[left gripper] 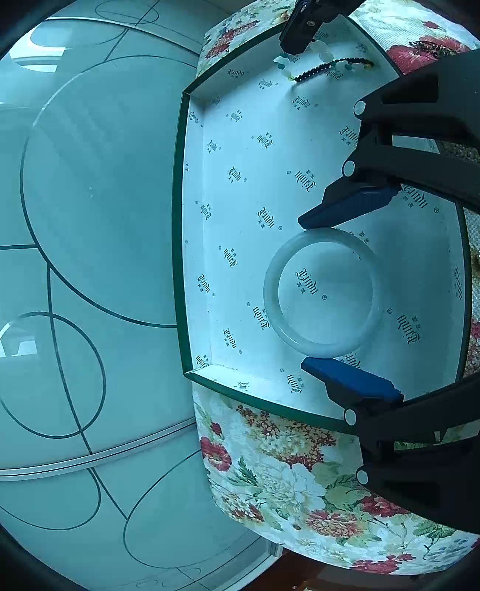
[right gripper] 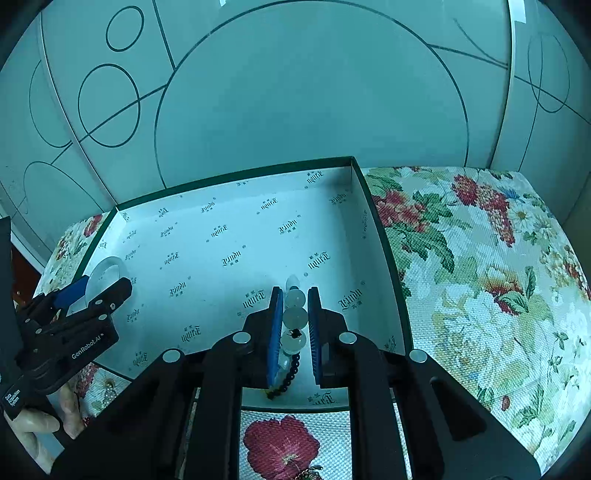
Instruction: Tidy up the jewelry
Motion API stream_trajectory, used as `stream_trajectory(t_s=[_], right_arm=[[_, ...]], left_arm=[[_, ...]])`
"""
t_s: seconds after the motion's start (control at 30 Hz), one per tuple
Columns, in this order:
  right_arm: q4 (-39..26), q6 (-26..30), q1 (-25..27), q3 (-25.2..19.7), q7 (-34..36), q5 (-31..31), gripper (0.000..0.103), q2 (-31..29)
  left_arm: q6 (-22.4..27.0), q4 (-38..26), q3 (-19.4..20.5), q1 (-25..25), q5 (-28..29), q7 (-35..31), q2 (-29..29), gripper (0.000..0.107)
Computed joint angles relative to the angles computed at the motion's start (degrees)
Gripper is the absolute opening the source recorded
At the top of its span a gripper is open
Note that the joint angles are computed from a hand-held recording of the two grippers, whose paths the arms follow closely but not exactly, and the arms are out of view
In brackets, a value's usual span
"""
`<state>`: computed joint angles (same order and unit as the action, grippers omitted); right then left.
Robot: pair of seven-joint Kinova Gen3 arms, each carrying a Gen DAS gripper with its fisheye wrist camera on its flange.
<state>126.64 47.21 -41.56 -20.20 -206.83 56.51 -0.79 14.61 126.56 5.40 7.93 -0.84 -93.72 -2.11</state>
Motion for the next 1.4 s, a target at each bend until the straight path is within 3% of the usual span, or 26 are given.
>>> stream_trajectory(t_s=[0.2,0.37,0.47,0.67,0.87,1.07,1.2,1.4], right_arm=[[0.8,-2.4,1.2,0.7,0.9,-1.5,0.015,-0.5],[0.7,0.3,0.6,-1.2,0.2,-2.1,0.015,-2.8],[0.4,3.7,-0.1,-3.7,0.0,-3.4,0.015,-5.0],[1.0,10.2,-3.0,-10.7,-4.1,-8.4,0.015,-8.1],[1.9,17.0,-8.6,-18.2,-13.2,-14.0,0.015,-8.4],[1.9,21.5,-15.2,-22.9,-21.7,-18.1,0.015,-6.8],[1.5,23.2,-19.7,-23.7,-26.1,-19.4,0.015,-5.0],[1.4,23.9,-25.6,-22.8,-31.4,-19.8,0.015,-3.1]], left_arm=[[1.9,-0.9,-0.9,-0.1,5.6,-5.1,1.1,0.070],[0.9,-0.1,-1.2,0.5,6.6,-6.7,-1.5,0.078],[3.7,-0.4,-4.3,1.9,12.2,-12.7,-4.2,0.078],[9.7,2.6,-6.8,1.5,13.9,-15.0,-13.3,0.078],[17.5,7.3,-12.8,-0.8,13.7,-17.3,-23.1,0.078],[25.2,10.6,-17.1,-4.7,10.5,-18.7,-31.0,0.078],[29.6,12.2,-19.5,-6.3,9.2,-19.7,-35.4,0.078],[32.0,13.4,-19.5,-7.2,8.5,-20.0,-38.4,0.078]])
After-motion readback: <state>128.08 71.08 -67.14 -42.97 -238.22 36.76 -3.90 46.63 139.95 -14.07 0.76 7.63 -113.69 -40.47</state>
